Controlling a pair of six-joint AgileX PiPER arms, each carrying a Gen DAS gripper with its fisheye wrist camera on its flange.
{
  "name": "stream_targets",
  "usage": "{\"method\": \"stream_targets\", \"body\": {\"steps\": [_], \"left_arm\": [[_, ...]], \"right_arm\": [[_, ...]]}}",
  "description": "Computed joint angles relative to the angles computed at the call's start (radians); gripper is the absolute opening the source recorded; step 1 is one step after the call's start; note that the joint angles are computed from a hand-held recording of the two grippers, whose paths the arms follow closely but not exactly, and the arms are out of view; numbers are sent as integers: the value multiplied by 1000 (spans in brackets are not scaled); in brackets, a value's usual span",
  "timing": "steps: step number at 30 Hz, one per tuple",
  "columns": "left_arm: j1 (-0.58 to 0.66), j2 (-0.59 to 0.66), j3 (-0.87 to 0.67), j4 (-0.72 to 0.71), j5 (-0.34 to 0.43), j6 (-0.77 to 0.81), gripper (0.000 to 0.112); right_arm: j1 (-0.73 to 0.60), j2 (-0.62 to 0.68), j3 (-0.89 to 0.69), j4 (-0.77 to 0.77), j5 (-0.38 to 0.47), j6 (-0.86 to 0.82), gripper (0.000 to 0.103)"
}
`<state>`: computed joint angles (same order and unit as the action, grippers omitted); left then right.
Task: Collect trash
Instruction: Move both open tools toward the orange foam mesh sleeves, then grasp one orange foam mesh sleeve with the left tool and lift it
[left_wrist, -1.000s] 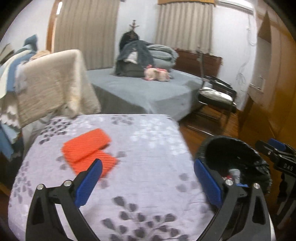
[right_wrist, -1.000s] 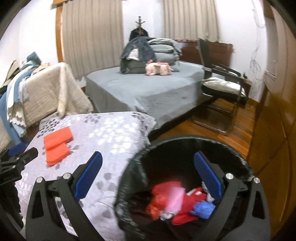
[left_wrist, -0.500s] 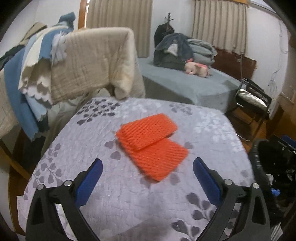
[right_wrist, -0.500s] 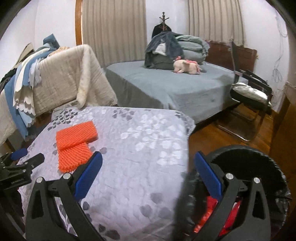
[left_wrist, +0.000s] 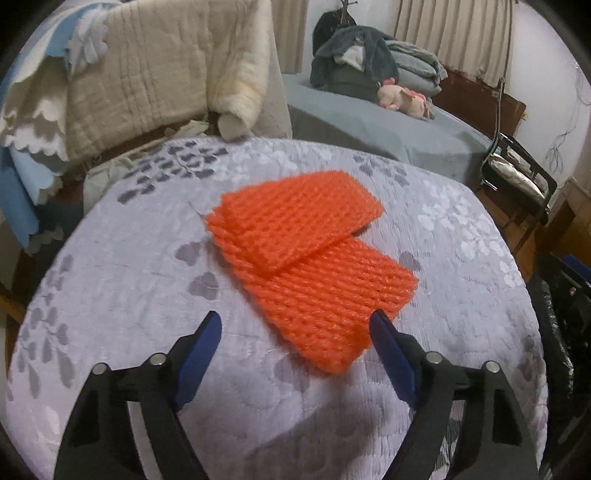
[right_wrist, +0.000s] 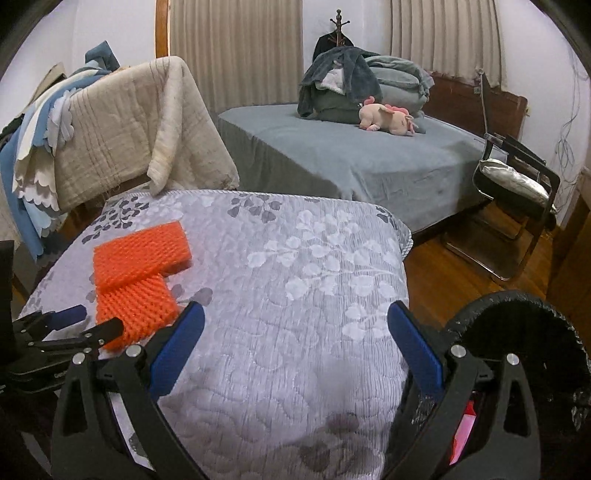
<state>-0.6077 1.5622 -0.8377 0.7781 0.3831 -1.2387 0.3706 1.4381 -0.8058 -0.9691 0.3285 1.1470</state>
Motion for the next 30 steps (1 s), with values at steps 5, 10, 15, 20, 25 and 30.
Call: {"method": "stream_targets", "body": {"steps": [5,10,15,20,25,30], "left_arm": [[18,55,-26,-96,-52,83,66],[30,57,-28,-156,-106,139,26],[20,39,-33,-99,-88,82,14],[17,-48,15,-77,-58,102,14],[-3,-138,60,5,33,142,14],[21,-207,88,-41,54,252,14]], "right_arm": [[-14,24,-2,14,-16,-12,96],[-9,37,-5,17,-21,-12,96],[7,41,-17,28,-17,-20,96],[27,46,-33,35,-12,-25,96],[64,64,-57,36,2,-18,96],[101,99,-90,43,14,-11,96]]}}
